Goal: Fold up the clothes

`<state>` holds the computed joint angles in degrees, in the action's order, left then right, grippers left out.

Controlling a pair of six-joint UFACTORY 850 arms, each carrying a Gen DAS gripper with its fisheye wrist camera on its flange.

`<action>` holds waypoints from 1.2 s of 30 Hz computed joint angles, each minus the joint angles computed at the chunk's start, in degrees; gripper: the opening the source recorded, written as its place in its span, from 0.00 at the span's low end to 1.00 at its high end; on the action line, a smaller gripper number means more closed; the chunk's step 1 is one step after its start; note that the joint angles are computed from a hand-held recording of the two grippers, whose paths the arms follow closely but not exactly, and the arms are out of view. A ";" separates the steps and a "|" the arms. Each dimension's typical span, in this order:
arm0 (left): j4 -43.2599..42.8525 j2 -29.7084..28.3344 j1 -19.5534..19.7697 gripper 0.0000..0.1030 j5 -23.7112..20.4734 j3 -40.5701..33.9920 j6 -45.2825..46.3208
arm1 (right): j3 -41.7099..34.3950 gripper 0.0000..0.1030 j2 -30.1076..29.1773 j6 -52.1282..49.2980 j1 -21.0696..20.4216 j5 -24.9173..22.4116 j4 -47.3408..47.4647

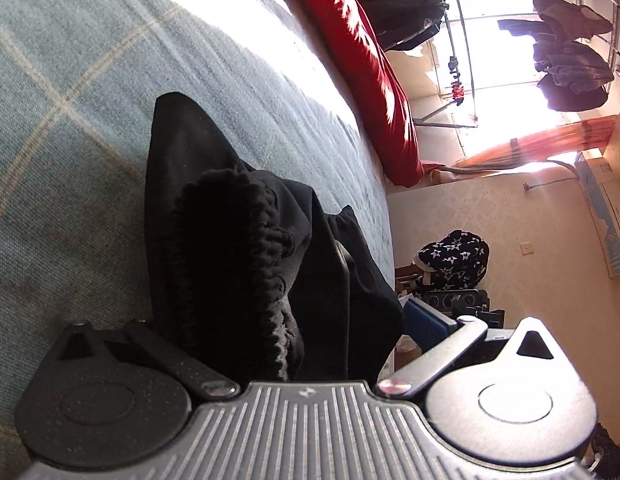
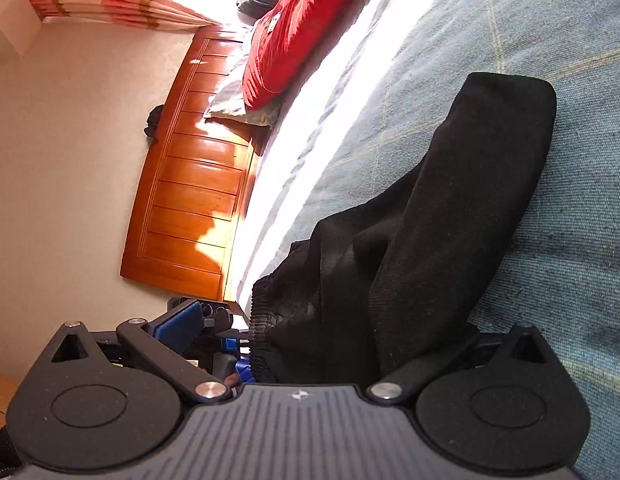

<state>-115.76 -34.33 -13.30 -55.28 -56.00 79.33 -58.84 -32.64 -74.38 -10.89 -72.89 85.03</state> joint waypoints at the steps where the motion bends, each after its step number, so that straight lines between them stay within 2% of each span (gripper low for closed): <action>1: 0.35 0.20 0.17 0.99 -0.62 -0.04 0.13 | 0.12 1.00 0.41 -0.29 0.35 0.26 0.16; 5: 0.64 2.16 0.17 0.99 0.12 0.79 2.30 | 0.12 1.00 1.42 -0.28 1.53 0.87 0.20; 9: -2.60 4.74 -0.02 0.99 1.25 3.60 4.87 | -1.87 1.00 1.27 0.21 3.22 0.38 -1.04; 16: -11.21 11.43 1.82 0.99 2.40 12.14 10.95 | -11.98 1.00 -3.02 3.94 9.31 -0.90 -5.15; 23: -15.59 17.47 8.03 0.99 0.71 20.04 15.77 | -25.24 1.00 -10.53 8.71 17.99 -1.38 -7.82; 29: -13.57 17.94 15.12 0.99 -3.45 22.94 17.78 | -37.38 1.00 -16.50 17.64 24.47 0.62 -10.54; 36: -13.93 16.70 21.14 0.99 -7.09 22.83 20.32 | -59.57 1.00 -27.36 28.18 31.61 0.45 -15.52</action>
<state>-129.68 -17.63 7.85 -62.36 -33.18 99.66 -118.42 -60.00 -46.20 20.71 -72.44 69.51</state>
